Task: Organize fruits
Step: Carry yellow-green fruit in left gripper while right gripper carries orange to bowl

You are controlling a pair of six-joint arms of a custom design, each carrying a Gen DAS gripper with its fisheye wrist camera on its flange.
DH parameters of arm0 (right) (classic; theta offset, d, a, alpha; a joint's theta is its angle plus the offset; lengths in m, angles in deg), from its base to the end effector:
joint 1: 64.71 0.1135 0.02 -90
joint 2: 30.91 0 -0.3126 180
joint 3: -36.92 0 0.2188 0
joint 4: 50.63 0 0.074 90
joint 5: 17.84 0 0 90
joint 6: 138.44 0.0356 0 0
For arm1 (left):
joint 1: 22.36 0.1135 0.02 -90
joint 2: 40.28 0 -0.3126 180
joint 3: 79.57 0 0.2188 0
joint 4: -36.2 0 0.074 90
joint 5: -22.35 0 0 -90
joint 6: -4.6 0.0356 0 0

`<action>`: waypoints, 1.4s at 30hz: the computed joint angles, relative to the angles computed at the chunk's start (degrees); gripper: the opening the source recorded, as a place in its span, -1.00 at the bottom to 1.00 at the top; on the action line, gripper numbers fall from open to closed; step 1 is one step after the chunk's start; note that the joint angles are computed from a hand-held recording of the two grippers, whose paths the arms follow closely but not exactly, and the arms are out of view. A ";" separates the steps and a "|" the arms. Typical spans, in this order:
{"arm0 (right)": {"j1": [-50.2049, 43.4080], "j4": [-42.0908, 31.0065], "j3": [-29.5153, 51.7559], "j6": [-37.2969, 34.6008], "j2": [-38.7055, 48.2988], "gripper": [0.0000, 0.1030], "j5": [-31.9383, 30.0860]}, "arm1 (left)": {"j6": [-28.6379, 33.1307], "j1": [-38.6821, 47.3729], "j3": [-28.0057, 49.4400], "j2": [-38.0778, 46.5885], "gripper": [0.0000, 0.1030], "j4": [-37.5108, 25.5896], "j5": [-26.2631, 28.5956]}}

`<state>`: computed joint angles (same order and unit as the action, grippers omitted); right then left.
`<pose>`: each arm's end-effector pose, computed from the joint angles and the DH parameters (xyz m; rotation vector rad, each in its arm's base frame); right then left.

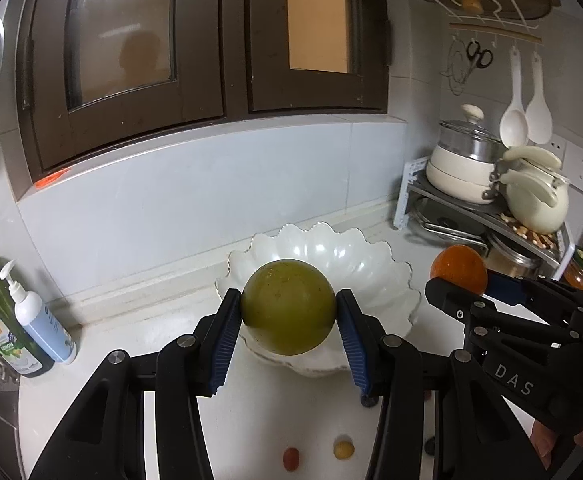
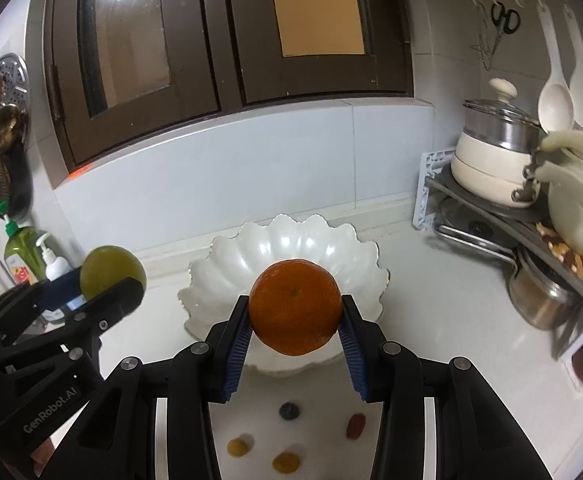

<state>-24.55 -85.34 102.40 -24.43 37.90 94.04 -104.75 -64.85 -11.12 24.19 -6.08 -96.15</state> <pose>0.1688 0.1251 0.3263 -0.1028 2.1846 0.2070 0.1488 -0.1132 0.3455 0.1706 2.1407 -0.0662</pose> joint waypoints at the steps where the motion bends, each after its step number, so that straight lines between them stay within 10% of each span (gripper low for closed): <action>1: -1.05 0.25 0.73 -0.69 1.02 -0.15 -0.75 | 0.62 1.23 0.63 0.86 -0.07 0.27 0.58; 27: -16.83 -6.25 21.37 -10.72 27.56 -0.15 -15.21 | 10.04 21.14 17.12 26.96 -0.07 -0.06 20.08; 42: -19.70 -16.10 33.82 -12.78 42.30 -0.15 -16.96 | 12.27 23.51 26.05 40.50 -0.07 -4.81 21.51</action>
<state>-44.25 -101.44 136.22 -37.21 80.20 77.08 -92.47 -41.34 14.93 64.69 -10.89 -74.64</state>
